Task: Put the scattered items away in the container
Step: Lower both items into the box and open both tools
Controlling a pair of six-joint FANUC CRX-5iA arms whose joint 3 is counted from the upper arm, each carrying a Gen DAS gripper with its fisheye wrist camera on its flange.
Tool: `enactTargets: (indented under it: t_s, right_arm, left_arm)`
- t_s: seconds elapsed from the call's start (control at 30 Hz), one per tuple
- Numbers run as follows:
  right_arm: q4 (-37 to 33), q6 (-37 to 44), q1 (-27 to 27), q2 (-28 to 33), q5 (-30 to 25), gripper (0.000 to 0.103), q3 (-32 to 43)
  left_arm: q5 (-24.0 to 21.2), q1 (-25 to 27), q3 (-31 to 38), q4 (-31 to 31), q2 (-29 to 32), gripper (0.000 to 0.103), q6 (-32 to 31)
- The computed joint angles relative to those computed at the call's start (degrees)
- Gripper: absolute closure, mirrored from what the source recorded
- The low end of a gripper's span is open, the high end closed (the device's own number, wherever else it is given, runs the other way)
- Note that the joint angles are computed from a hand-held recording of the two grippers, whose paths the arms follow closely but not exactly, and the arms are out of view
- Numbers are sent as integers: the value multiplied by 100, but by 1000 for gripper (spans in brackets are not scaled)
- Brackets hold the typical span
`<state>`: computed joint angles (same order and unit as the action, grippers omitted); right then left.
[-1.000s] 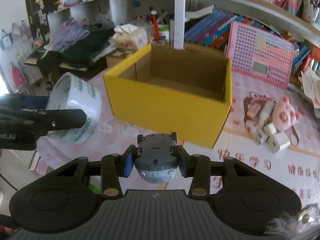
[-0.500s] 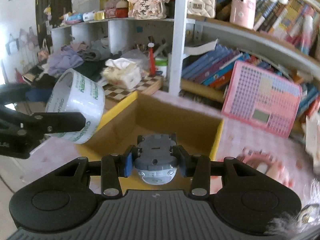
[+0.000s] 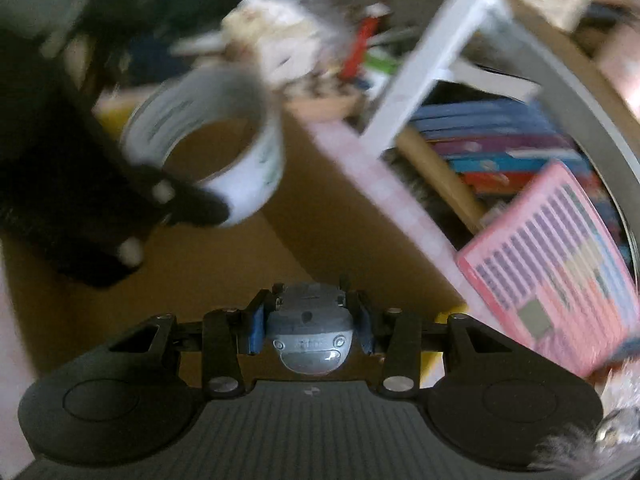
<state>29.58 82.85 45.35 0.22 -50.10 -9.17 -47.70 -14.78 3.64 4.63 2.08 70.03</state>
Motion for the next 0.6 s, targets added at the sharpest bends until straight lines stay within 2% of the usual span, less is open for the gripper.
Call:
enactTargets:
  t_s: [0.13,0.27,0.5,0.6]
  right_arm:
    - [-279,998,-158,344,-285,62,348]
    - [-595,1441,-302,580,-501,62,661]
    - [-741,1526,-393,747,-492,62,818]
    - [-688,1486,-386,717,-414,58,764]
  left_arm:
    - [-544,-95,538,-298,447,19,110]
    - [-851,-231,832,-676,667,18,104]
    - [-1201,-279,1116,-874,852,18,217]
    - [-1125,-279,1045,-858,795,17,187]
